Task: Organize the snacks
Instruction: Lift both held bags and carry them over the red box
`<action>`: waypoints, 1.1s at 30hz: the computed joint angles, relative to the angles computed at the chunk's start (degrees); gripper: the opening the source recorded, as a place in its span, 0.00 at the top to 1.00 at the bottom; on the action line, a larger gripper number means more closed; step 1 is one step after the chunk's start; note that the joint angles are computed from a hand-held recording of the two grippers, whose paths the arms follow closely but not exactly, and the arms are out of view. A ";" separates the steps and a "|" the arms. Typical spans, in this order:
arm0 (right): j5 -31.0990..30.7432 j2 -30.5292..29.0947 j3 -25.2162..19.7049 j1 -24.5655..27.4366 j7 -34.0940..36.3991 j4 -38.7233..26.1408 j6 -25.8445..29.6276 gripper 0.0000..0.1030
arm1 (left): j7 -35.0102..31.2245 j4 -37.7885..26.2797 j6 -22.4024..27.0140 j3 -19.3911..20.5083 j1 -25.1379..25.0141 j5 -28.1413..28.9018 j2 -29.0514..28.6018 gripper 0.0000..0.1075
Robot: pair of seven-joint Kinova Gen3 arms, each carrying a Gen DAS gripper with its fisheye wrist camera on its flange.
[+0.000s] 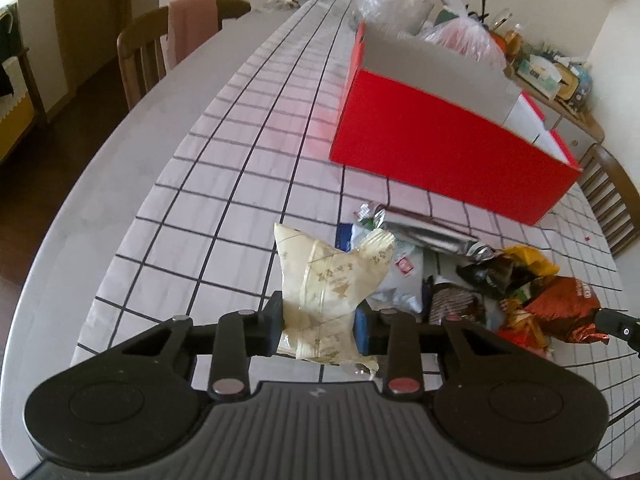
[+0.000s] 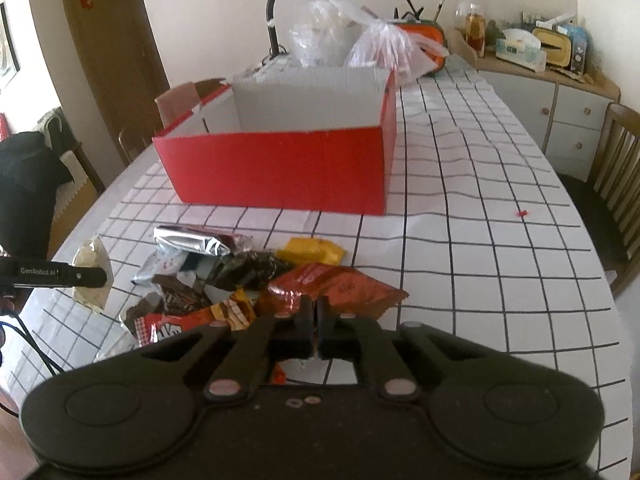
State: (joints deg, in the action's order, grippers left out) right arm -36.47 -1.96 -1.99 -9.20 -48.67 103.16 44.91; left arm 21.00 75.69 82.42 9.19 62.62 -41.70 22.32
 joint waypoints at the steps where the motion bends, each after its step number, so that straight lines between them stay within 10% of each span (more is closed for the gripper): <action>1: -0.39 -0.31 0.08 0.04 0.44 0.25 -0.21 1.00 | -0.02 -0.35 0.45 -0.01 0.35 -0.38 0.03 0.69; 20: -1.83 -1.91 2.31 -0.51 3.61 -2.68 1.87 1.00 | -6.68 -8.34 5.95 -1.19 3.61 -5.09 1.57 0.69; 25: -1.11 -0.65 2.49 1.41 1.95 -2.88 3.27 0.64 | -7.16 -8.52 5.03 -1.49 3.72 -5.06 1.68 0.69; 27: -1.02 -0.73 2.35 2.02 1.84 -2.01 1.96 0.19 | -7.50 -8.55 4.30 -1.50 3.62 -4.80 1.87 0.69; 33: -2.27 2.55 2.86 4.03 12.44 -4.54 8.16 0.09 | -8.50 -9.49 3.41 -1.98 3.68 -4.14 2.51 0.69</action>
